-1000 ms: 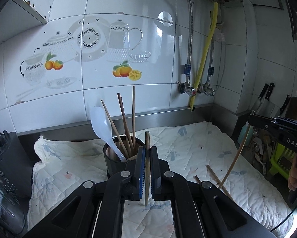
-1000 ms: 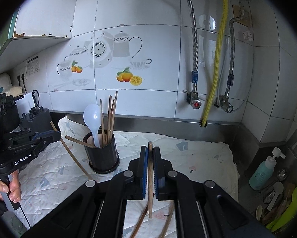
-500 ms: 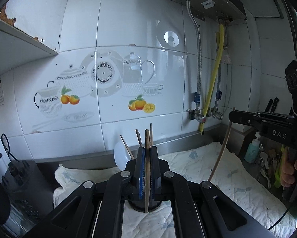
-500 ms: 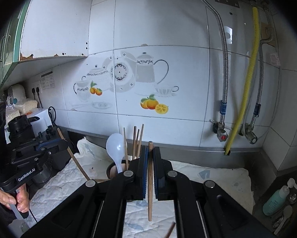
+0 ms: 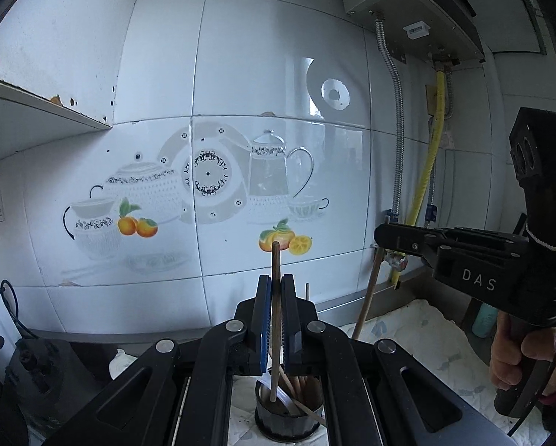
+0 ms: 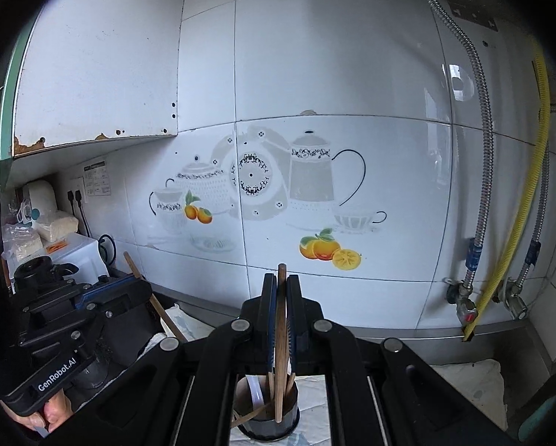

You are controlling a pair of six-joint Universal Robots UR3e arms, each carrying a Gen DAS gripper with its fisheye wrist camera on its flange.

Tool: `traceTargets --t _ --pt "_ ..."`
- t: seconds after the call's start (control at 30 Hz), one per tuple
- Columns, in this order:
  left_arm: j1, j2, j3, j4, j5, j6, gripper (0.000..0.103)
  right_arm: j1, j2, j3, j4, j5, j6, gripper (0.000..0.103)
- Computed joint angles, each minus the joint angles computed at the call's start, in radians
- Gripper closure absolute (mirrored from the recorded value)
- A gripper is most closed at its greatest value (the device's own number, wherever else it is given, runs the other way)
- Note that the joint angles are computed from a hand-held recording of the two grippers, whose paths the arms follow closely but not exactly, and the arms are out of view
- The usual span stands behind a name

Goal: Organize utensils
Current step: 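Open both grippers to release the chopsticks into the holder, then move both grippers back over the two remaining chopsticks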

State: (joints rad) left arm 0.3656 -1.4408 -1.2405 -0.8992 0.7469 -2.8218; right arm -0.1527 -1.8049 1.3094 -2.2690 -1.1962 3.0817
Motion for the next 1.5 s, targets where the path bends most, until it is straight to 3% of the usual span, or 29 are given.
traceTargets --t 0.43,0.7,0.87,0.97,1.1,1.23,1.33,1.4,1.5 --pt "-0.071 -0.116 -0.033 0.113 0.079 -0.039 0.099 0.036 0.112 0.003 -0.069 -0.024 0.029 0.096" --pt "-0.092 -0.171 -0.021 0.081 0.118 -0.030 0.099 0.038 0.128 0.010 -0.035 -0.032 0.020 0.095" --pt "-0.104 -0.192 -0.020 0.063 0.145 -0.024 0.098 0.009 0.121 0.010 0.005 0.014 0.012 0.095" --pt "-0.114 -0.198 -0.019 0.057 0.165 -0.019 0.097 0.003 0.112 0.017 0.016 0.014 0.009 0.090" --pt "-0.106 -0.191 -0.017 0.029 0.157 -0.014 0.096 -0.015 0.077 0.053 0.007 0.022 0.004 0.070" --pt "-0.081 -0.148 -0.041 -0.004 0.136 -0.009 0.093 -0.068 0.007 0.092 0.039 0.064 -0.012 0.069" --pt "-0.045 -0.074 -0.105 -0.018 0.098 0.008 0.088 -0.127 -0.075 0.131 0.093 0.098 -0.045 0.069" --pt "-0.016 -0.007 -0.170 -0.017 0.071 0.019 0.073 -0.180 -0.140 0.165 0.140 0.135 -0.071 0.069" --pt "0.039 0.110 -0.266 -0.064 0.017 0.068 0.062 -0.288 -0.260 0.220 0.254 0.207 -0.126 0.069"
